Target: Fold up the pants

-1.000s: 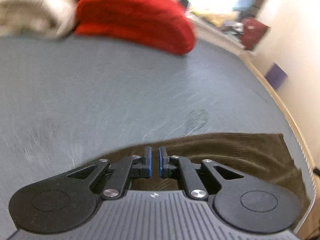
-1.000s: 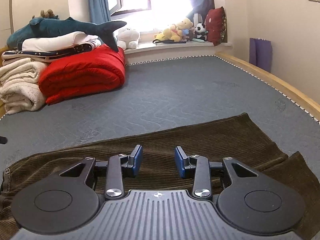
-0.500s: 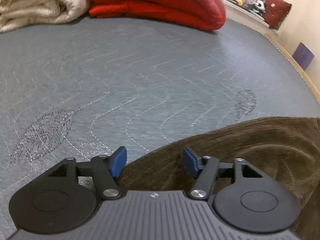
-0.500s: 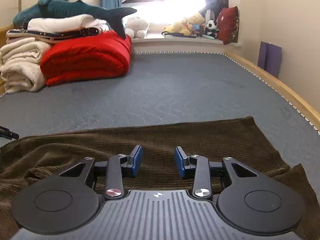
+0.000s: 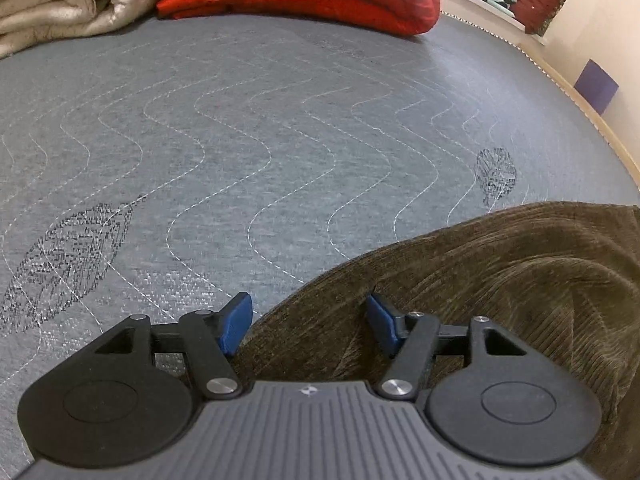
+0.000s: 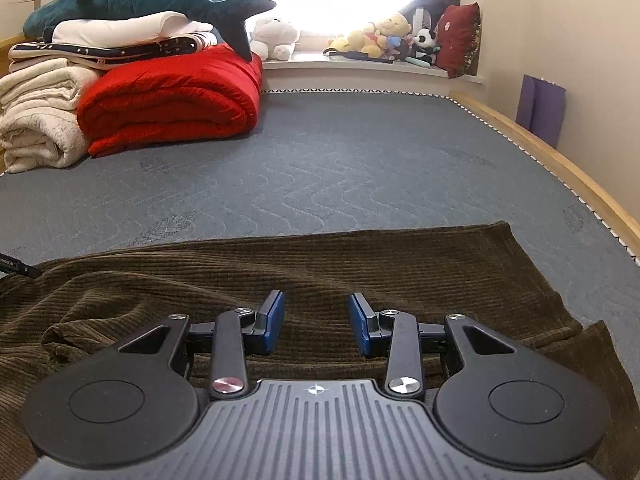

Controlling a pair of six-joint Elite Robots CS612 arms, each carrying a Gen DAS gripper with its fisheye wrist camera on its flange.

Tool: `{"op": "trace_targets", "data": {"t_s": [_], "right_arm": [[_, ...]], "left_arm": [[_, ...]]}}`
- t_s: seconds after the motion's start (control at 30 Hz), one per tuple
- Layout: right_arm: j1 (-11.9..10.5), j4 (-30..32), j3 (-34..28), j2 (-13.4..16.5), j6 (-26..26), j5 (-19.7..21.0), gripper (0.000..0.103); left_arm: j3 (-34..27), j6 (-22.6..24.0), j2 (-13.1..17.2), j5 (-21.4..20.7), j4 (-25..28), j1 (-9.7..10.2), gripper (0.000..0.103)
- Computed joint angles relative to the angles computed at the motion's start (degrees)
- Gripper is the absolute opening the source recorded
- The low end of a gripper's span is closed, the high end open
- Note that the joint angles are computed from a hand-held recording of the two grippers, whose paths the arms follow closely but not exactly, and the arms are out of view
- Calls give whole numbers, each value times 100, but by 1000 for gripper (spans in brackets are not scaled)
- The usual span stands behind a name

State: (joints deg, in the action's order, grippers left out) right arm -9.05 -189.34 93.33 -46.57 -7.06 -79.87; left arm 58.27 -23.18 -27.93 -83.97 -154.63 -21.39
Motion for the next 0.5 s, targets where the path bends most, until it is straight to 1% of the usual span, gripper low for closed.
{"op": "trace_targets", "data": {"t_s": [0.03,0.07,0.1,0.13,0.17,0.2,0.27,0.37,0.43,0.5], "right_arm": [[-3,1,24,-14,9,-9,38],[-5,5,47,-29,11,-20,38],[-6,2,74,-46,8,-38,38],[-7,-9,109,-67,-10,-56,38],[-9,-20,140,-85,-38,-73,38],[-8,-35,177,-107,-83,-102,38],[-13,-76,245,-148,-168,-149,38],[-45,-178,331,-200,-174,-156,38],[-65,-197,377,-227,-116,-189,38],[-86,-209,419,-247,-13,-195,38]], "left_arm": [[12,9,-6,4,3,-5,69],[4,13,-9,-52,31,3,63],[8,38,-11,-228,-15,25,44],[18,110,-16,-355,-83,36,33],[39,265,-46,-267,-74,15,19],[54,436,-78,-191,-21,-5,16],[151,620,-157,-142,-104,-38,12],[390,885,-354,4,-317,-114,10],[619,1111,-545,84,-526,-180,10],[848,1351,-744,141,-621,-268,10]]}}
